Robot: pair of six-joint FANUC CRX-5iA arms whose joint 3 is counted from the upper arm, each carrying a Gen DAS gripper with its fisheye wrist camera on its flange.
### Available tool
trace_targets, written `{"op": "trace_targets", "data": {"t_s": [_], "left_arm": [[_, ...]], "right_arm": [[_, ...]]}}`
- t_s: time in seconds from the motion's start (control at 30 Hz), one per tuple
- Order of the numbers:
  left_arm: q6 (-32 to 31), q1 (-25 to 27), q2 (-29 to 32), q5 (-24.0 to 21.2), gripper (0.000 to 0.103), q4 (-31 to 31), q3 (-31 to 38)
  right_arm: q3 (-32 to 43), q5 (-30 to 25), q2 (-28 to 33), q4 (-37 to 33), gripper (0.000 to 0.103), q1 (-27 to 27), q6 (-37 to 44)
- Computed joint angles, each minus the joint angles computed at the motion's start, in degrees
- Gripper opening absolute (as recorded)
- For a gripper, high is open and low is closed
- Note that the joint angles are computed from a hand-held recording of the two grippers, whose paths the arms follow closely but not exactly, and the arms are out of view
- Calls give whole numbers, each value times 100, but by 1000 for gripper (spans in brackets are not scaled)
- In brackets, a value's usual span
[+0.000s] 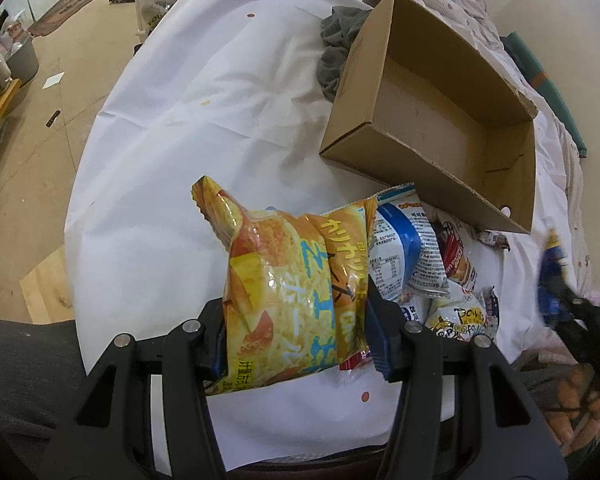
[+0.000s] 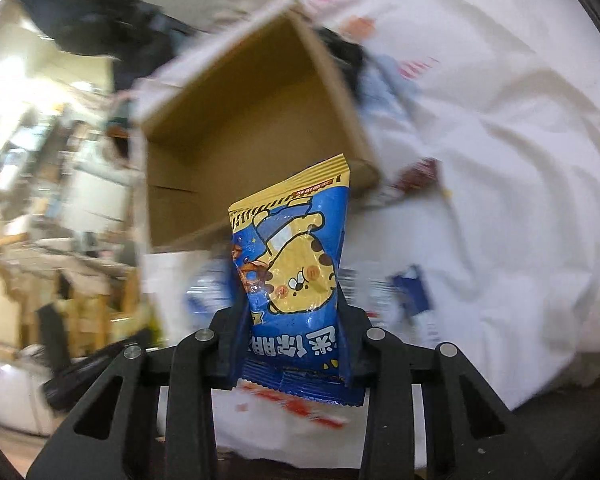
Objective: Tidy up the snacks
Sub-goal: 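Carry both bags over the box and open both tools to drop them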
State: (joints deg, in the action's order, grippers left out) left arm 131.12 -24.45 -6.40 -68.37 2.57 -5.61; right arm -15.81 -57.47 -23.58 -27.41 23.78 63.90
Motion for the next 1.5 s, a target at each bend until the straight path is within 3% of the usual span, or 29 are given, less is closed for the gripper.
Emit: {"op": "trace_targets", "data": {"t_s": [0.07, 0.27, 0.47, 0.6, 0.67, 0.87, 1.17, 1.5], "left_arm": [[36, -43, -2, 4, 50, -98, 42], [185, -329, 38, -125, 50, -711, 375], [-54, -402, 173, -136, 50, -826, 722], [-363, -380, 353, -135, 50, -784, 1127], [-578, -352, 510, -159, 50, -772, 1420], [-1004, -308, 1146, -250, 50, -913, 2387], [-1361, -373, 1863, -163, 50, -1161, 3231], [-1648, -406, 2227, 192, 50, -1093, 3073]], "right_arm": [[27, 175, -73, -259, 37, -72, 244], [57, 366, -11, -153, 37, 95, 133], [84, 396, -10, -34, 37, 102, 108], [240, 400, 127, 241, 37, 198, 19], [223, 531, 160, 717, 37, 410, -249], [570, 553, 582, 978, 37, 417, -98], [1249, 506, 1397, 1026, 37, 229, 319], [1184, 587, 1834, 1303, 37, 289, 269]]}}
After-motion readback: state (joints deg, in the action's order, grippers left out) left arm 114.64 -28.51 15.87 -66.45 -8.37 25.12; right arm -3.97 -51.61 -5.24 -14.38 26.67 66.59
